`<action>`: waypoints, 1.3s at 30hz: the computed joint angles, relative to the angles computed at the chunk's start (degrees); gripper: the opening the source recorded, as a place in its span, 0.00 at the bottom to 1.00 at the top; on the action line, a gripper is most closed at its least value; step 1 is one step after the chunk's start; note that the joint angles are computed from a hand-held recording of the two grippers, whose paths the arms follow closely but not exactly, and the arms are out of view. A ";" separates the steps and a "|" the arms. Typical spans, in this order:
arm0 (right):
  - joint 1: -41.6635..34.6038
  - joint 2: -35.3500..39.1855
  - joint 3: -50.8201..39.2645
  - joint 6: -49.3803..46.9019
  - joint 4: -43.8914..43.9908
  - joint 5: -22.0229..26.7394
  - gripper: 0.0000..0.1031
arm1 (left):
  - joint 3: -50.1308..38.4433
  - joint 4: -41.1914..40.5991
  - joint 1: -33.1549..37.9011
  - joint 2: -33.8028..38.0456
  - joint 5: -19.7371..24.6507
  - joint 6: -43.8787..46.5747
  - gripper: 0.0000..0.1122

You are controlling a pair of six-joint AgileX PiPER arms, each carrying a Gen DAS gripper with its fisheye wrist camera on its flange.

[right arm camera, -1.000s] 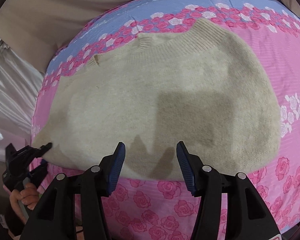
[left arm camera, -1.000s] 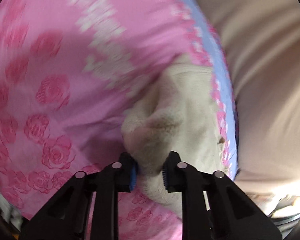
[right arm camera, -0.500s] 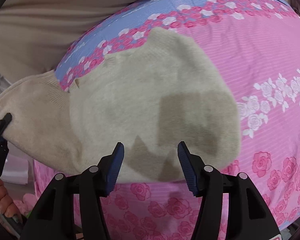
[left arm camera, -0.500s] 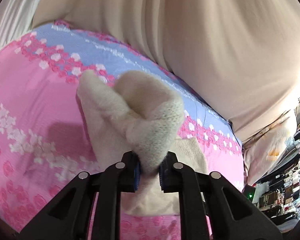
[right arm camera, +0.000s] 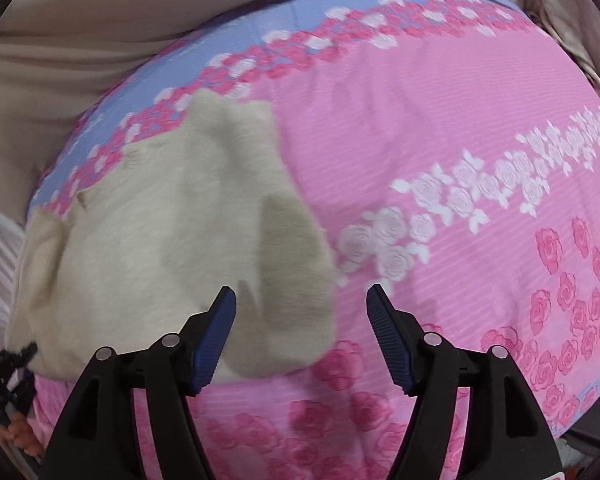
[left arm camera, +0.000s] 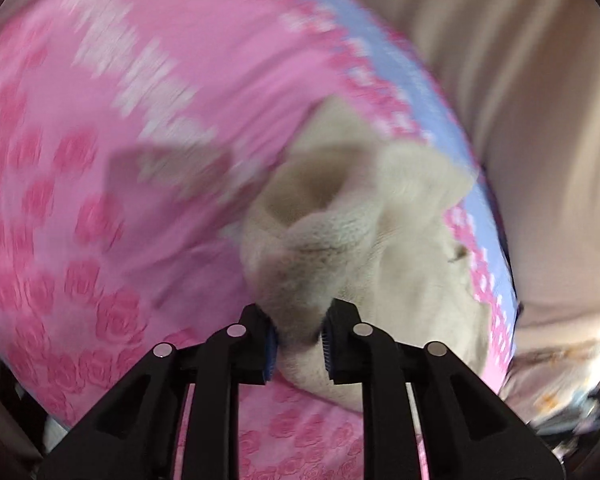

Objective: Fold small clothes

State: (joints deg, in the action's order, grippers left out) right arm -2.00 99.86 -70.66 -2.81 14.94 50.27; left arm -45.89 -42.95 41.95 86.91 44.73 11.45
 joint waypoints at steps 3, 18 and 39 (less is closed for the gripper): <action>-3.16 3.18 0.48 -5.83 10.62 2.68 0.65 | 2.63 -6.44 4.01 4.11 0.05 5.37 0.22; -6.93 -5.83 -7.43 -10.51 10.14 8.71 0.13 | 0.55 -12.21 3.52 -0.14 8.88 12.63 0.14; 1.61 14.59 -31.67 -8.72 -3.06 9.56 0.63 | -10.78 17.65 -7.73 -7.19 -4.67 -16.99 0.57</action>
